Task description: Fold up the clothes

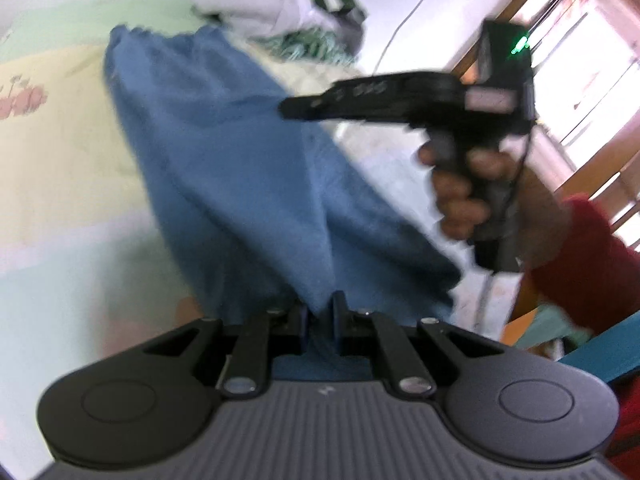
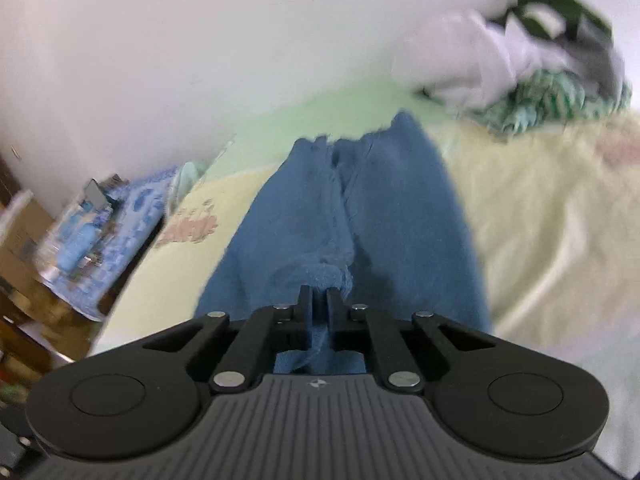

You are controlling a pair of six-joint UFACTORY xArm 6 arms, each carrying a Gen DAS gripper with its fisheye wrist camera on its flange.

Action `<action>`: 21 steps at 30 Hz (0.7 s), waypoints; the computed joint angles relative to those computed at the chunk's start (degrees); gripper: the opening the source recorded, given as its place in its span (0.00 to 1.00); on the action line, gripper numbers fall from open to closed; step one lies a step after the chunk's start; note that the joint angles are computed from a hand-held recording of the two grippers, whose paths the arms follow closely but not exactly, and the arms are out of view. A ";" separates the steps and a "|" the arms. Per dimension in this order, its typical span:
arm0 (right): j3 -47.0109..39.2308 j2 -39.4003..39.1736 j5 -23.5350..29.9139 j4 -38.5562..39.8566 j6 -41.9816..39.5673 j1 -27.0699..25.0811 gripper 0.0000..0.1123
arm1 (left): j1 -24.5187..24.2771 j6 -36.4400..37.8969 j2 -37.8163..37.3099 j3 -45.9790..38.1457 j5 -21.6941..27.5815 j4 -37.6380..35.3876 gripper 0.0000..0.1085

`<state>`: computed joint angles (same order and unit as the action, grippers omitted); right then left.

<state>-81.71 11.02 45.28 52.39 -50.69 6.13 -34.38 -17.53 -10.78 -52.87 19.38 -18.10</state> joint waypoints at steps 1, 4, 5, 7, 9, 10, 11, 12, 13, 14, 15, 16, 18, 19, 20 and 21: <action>-0.06 0.15 -0.08 -2.08 1.23 0.19 0.06 | 0.16 1.22 0.40 0.44 0.66 -2.12 0.05; 3.00 -0.74 -3.92 -8.05 2.66 1.59 0.07 | 0.07 7.25 0.01 2.05 -1.10 -10.01 0.05; 4.63 -1.76 -5.83 -8.40 1.46 2.02 0.07 | 0.19 8.02 -0.13 2.04 -0.82 -10.38 0.05; 5.57 -3.10 -7.13 -9.89 0.79 2.56 0.13 | 0.37 7.55 -0.57 1.62 0.50 -7.60 0.05; 6.60 -4.47 -10.45 -7.93 -2.05 3.07 0.23 | 0.46 5.90 -1.81 1.68 1.80 -3.11 0.05; 6.69 -4.99 -11.72 -4.76 -5.75 3.43 0.25 | 0.59 4.70 -2.87 2.00 2.11 -0.60 0.05; 6.07 -4.99 -11.16 -1.66 -9.42 3.66 0.24 | 0.82 2.86 -4.03 2.29 2.69 2.52 0.06; 5.27 -4.84 -10.09 1.18 -12.82 3.82 0.24 | 0.98 0.22 -5.01 2.30 3.69 6.84 0.08; 4.19 -4.26 -8.07 3.32 -15.39 3.96 0.24 | 1.11 -2.88 -5.99 2.08 5.07 12.25 0.09; 2.69 -3.04 -5.54 3.72 -17.14 4.20 0.24 | 1.10 -5.02 -6.47 1.64 6.14 16.24 0.10; 0.98 -1.58 -2.95 3.60 -18.64 4.48 0.23 | 1.03 -7.03 -6.91 1.14 7.32 20.09 0.10; 0.26 -0.51 -2.76 2.79 -20.53 5.38 0.20 | 0.97 -7.47 -7.18 0.58 8.37 22.15 0.12; -0.28 1.25 -4.74 0.94 -23.82 7.49 0.21 | 0.75 -4.44 -6.62 -0.57 9.34 20.75 0.14; -0.97 2.45 -5.16 -1.06 -23.67 8.13 0.20 | 0.54 -2.61 -6.18 -0.89 9.57 19.28 0.14; -2.04 3.77 -5.09 -4.91 -21.42 8.65 0.20 | 0.38 -2.18 -5.94 -1.06 9.89 19.12 0.14; -3.02 5.01 -5.17 -8.18 -19.39 8.87 0.21 | 0.24 -2.09 -5.69 -1.16 9.81 19.13 0.14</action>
